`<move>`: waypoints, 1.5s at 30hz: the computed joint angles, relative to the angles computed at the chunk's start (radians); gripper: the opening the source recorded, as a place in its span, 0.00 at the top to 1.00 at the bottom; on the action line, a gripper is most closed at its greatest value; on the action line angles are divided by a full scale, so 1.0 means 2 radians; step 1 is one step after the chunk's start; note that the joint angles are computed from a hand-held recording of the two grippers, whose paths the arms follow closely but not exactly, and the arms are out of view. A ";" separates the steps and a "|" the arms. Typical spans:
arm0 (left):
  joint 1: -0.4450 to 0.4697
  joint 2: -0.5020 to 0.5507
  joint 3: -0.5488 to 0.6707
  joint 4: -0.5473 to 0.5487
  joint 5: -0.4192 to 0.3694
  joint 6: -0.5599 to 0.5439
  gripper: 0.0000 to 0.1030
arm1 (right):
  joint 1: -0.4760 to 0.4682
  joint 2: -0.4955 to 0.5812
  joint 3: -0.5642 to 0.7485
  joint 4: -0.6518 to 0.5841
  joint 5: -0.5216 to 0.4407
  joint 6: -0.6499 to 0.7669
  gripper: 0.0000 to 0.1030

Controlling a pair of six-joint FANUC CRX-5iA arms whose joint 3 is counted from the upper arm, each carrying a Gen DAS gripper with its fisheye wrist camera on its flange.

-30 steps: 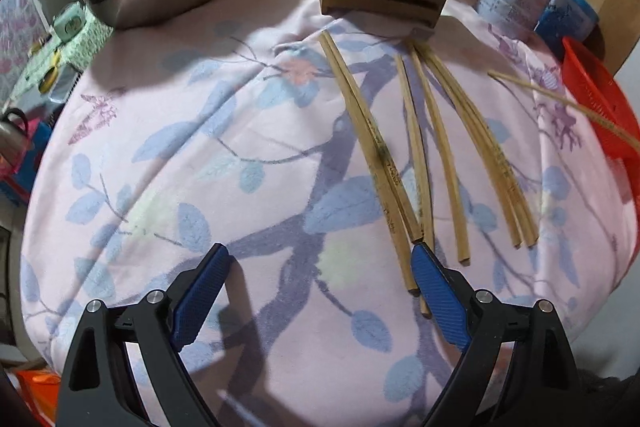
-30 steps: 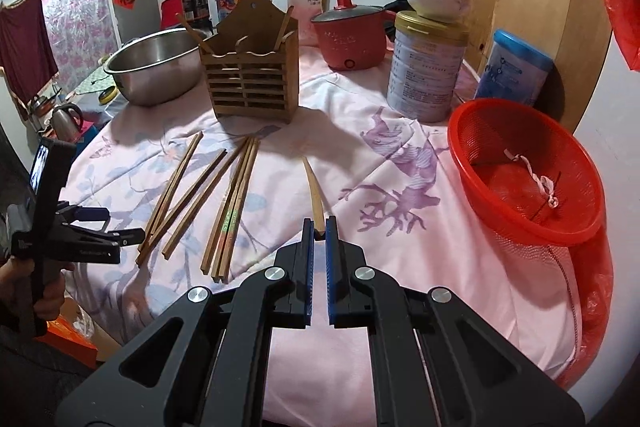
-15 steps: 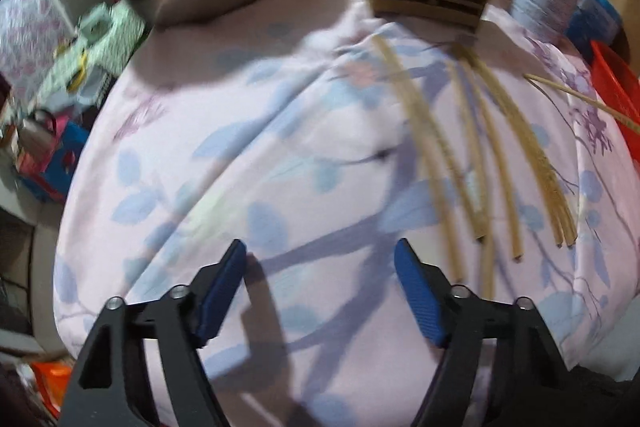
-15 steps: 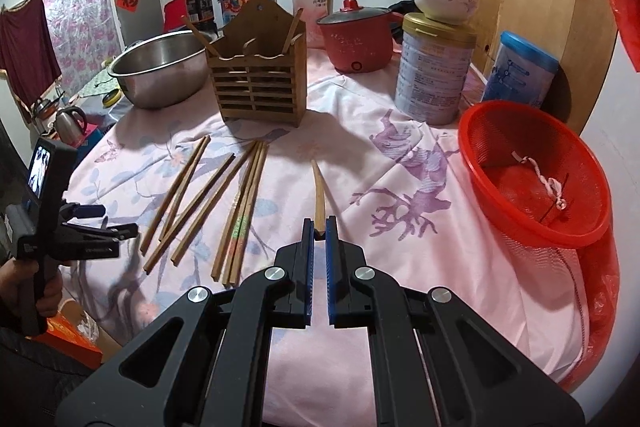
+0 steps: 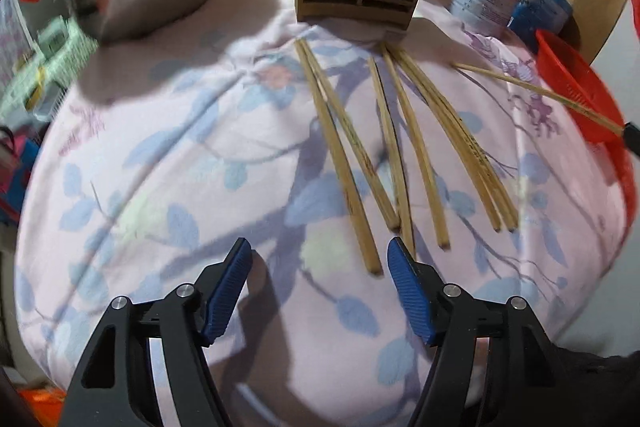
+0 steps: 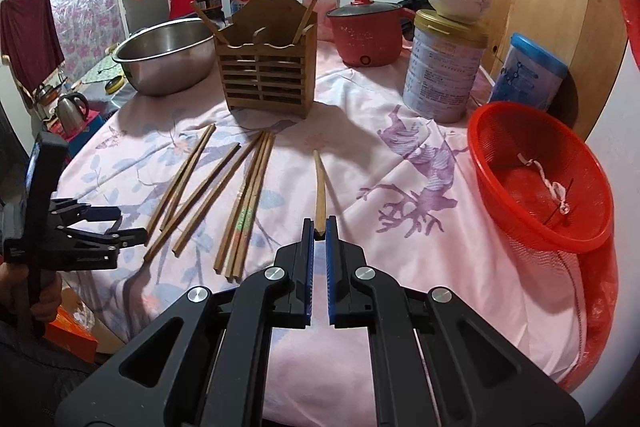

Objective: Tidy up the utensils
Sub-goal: 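Grasp a chopstick with the left tool while the right tool holds its chopstick, then carry both held chopsticks up over the wooden holder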

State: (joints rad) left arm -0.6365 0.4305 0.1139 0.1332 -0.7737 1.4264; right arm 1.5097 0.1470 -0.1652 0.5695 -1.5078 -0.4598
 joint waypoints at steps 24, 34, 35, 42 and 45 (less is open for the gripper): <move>0.032 -0.065 -0.014 0.042 0.036 -0.008 0.94 | -0.014 -0.014 -0.026 0.064 0.014 -0.030 0.94; 0.010 -0.027 0.121 -0.026 -0.012 0.083 0.94 | -0.064 -0.074 -0.097 0.155 0.086 0.000 0.94; 0.007 -0.022 0.133 -0.033 -0.018 0.093 0.94 | -0.068 -0.078 -0.103 0.160 0.095 0.002 0.94; -0.004 0.013 0.186 -0.060 -0.059 0.138 0.94 | -0.104 -0.117 -0.147 0.189 0.167 0.005 0.93; -0.004 0.012 0.168 -0.067 -0.076 0.118 0.60 | -0.105 -0.114 -0.143 0.186 0.161 0.004 0.93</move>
State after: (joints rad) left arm -0.6452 0.4536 0.4499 -0.0010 -0.9259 1.6629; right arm 1.2991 -0.0804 -0.4519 0.9419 -1.1849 -0.4520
